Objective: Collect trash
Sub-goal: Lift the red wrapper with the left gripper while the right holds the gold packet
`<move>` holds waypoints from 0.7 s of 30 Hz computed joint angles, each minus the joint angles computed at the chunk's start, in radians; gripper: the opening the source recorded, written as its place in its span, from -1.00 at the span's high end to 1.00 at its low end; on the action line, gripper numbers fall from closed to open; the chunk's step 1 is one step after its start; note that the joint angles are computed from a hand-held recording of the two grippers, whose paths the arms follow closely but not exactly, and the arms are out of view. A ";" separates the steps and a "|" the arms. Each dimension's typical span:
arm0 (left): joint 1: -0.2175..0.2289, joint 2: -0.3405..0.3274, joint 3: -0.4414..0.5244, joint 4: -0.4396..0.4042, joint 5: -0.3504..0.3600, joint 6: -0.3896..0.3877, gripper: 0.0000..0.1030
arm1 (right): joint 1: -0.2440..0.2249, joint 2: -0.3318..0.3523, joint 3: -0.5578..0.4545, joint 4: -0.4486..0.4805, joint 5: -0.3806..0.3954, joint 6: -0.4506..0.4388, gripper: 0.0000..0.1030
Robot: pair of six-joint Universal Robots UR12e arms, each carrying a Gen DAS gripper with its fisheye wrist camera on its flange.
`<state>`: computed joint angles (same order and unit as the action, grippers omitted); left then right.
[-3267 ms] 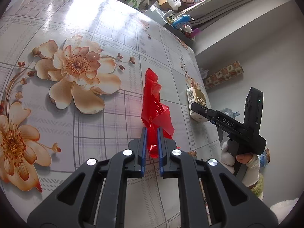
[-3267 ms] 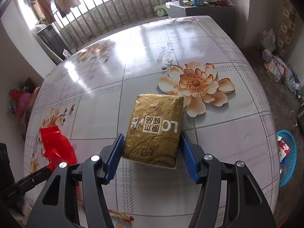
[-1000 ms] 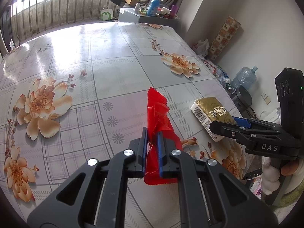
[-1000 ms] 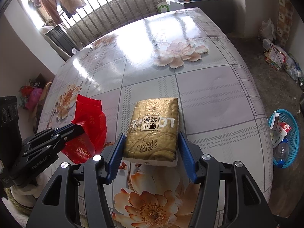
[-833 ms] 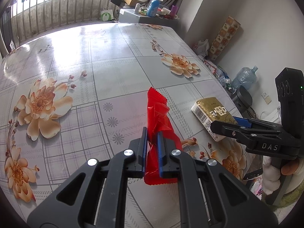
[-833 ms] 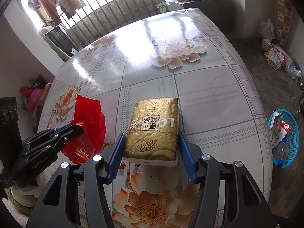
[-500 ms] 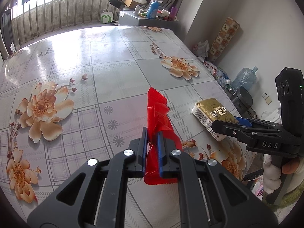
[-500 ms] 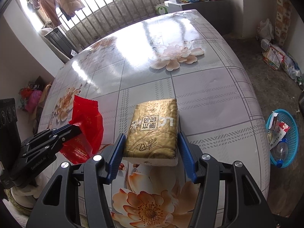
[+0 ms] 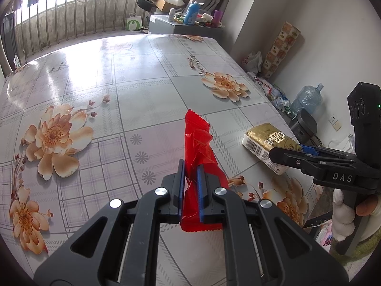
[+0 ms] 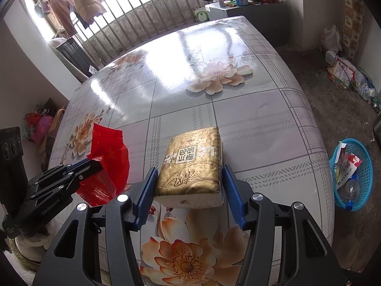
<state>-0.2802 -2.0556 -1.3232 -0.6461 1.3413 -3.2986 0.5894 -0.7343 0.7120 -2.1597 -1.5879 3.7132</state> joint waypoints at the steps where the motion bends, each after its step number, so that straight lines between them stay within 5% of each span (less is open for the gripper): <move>1: -0.001 0.001 0.000 0.000 0.001 0.000 0.85 | 0.000 -0.001 0.001 -0.002 -0.001 0.000 -0.05; 17: -0.012 0.013 -0.004 0.018 0.024 0.021 0.85 | -0.005 -0.041 0.070 -0.067 -0.012 0.013 -0.02; 21: -0.014 0.014 -0.002 0.013 0.025 0.030 0.85 | -0.003 -0.038 0.057 0.006 -0.004 -0.024 -0.05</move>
<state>-0.2941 -2.0414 -1.3257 -0.6328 1.3662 -3.2691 0.5860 -0.7718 0.7686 -2.1538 -1.5924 3.6893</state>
